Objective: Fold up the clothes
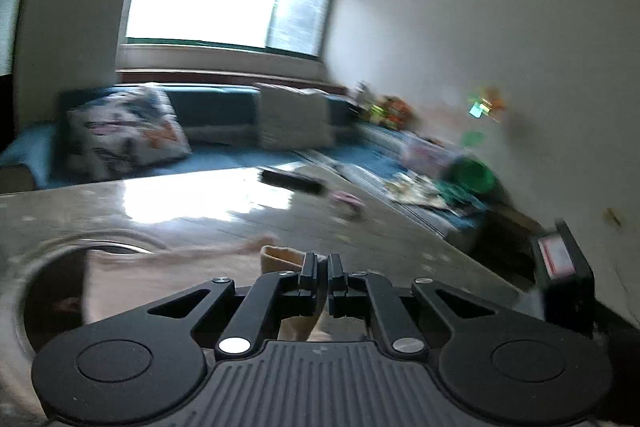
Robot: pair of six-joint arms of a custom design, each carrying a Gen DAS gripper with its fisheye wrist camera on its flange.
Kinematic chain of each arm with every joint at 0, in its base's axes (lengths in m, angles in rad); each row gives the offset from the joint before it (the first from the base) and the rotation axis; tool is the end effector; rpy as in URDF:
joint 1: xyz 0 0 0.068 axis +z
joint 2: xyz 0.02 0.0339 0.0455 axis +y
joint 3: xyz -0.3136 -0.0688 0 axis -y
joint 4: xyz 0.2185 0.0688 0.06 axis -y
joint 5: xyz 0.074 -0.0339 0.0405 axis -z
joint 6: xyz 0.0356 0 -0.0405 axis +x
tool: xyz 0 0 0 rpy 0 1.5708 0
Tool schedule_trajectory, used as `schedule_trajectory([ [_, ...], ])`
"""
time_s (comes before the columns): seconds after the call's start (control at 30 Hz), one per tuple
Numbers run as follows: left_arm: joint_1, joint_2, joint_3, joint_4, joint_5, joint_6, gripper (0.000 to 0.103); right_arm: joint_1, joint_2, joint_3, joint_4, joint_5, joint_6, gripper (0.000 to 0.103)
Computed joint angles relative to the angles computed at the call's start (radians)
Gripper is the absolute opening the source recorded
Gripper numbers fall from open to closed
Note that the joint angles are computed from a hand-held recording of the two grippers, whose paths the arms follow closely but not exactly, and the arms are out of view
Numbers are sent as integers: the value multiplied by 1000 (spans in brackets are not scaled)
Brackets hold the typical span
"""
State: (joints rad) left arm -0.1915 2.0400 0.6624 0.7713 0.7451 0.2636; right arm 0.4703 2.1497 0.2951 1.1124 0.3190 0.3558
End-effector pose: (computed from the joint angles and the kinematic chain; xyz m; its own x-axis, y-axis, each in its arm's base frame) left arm 0.3341 -0.0894 0.1332 -0.3611 0.2651 -0.8940 0.8089 0.5660 -0.1589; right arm 0.2435 0.1112 0.0766 -0.6429 0.0442 -0.7647 -0.0003 0.9983 0.0580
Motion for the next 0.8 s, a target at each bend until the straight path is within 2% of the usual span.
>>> schedule_trajectory([
  [0.17, -58, 49, 25, -111, -21, 81, 9, -17, 7, -67, 62, 27, 45, 17],
  [0.23, -58, 60, 18, -126, -25, 122, 24, -22, 8, -84, 79, 34, 64, 17],
  [0.3, -36, 74, 7, -114, -27, 151, 34, -26, 3, -97, 92, 36, 82, 17],
  [0.5, 94, 138, 65, -82, -94, 151, 34, -28, 10, -64, 86, -8, 89, 17],
  [0.67, 186, 211, 136, -101, -195, 145, 32, -21, 36, 25, 29, -38, 75, 17],
  [0.8, 237, 273, 200, -153, -234, 154, 32, -12, 70, 111, -34, -40, 64, 17],
])
